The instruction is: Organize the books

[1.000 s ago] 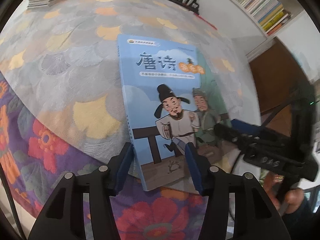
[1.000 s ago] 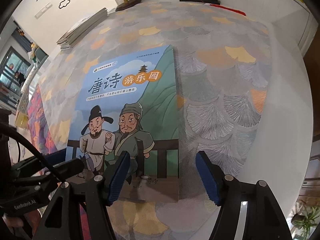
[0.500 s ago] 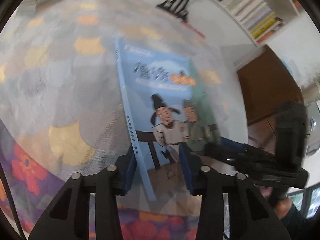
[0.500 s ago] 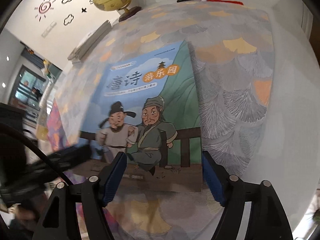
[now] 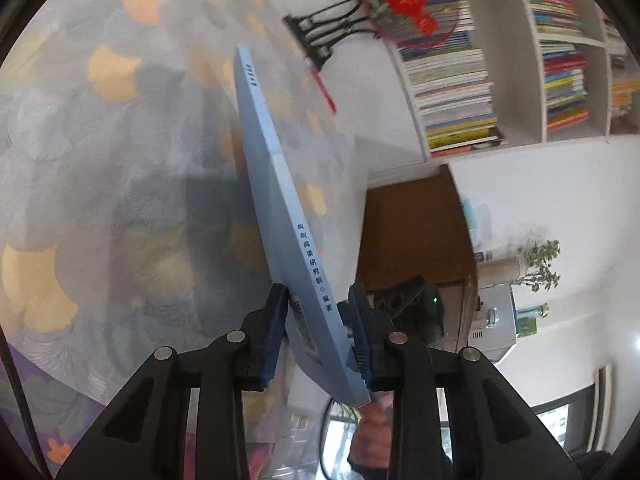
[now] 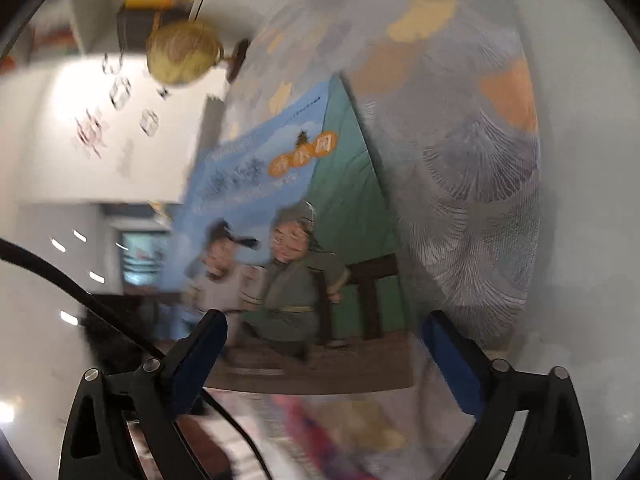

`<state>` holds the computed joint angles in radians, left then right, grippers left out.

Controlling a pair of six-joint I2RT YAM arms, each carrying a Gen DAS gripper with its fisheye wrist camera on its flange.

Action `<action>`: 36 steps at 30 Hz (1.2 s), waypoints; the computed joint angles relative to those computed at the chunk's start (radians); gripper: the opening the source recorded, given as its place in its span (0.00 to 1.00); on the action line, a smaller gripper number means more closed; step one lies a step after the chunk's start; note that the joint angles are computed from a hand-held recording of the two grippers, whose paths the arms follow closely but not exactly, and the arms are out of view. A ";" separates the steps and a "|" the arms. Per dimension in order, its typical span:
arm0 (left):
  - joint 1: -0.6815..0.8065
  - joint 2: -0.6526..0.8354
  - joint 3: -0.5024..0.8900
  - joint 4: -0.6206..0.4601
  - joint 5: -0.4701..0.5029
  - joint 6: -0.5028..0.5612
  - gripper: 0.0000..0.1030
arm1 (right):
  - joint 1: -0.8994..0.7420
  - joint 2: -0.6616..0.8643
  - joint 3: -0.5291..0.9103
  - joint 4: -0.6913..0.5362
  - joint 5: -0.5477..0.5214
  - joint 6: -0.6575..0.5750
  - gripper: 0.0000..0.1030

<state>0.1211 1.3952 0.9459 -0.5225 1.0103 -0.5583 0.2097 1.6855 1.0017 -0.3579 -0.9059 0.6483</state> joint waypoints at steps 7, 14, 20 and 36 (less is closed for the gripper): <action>0.061 0.068 -0.063 0.085 0.084 -0.107 0.26 | -0.029 0.013 -0.032 0.061 -0.091 0.050 0.89; 0.018 0.133 -0.023 -0.023 0.042 -0.026 0.26 | -0.005 -0.003 0.017 -0.042 0.031 -0.019 0.48; -0.050 0.128 0.075 -0.185 -0.122 0.128 0.27 | 0.133 -0.121 0.110 -0.205 0.315 -0.202 0.20; -0.163 0.008 0.353 -0.445 -0.581 0.475 0.27 | 0.387 -0.146 0.232 -0.292 0.751 -0.429 0.22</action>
<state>-0.0418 1.4036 1.2987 -0.9671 0.4288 -0.0837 0.5969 1.5397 1.2340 -0.6495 -0.1545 0.2197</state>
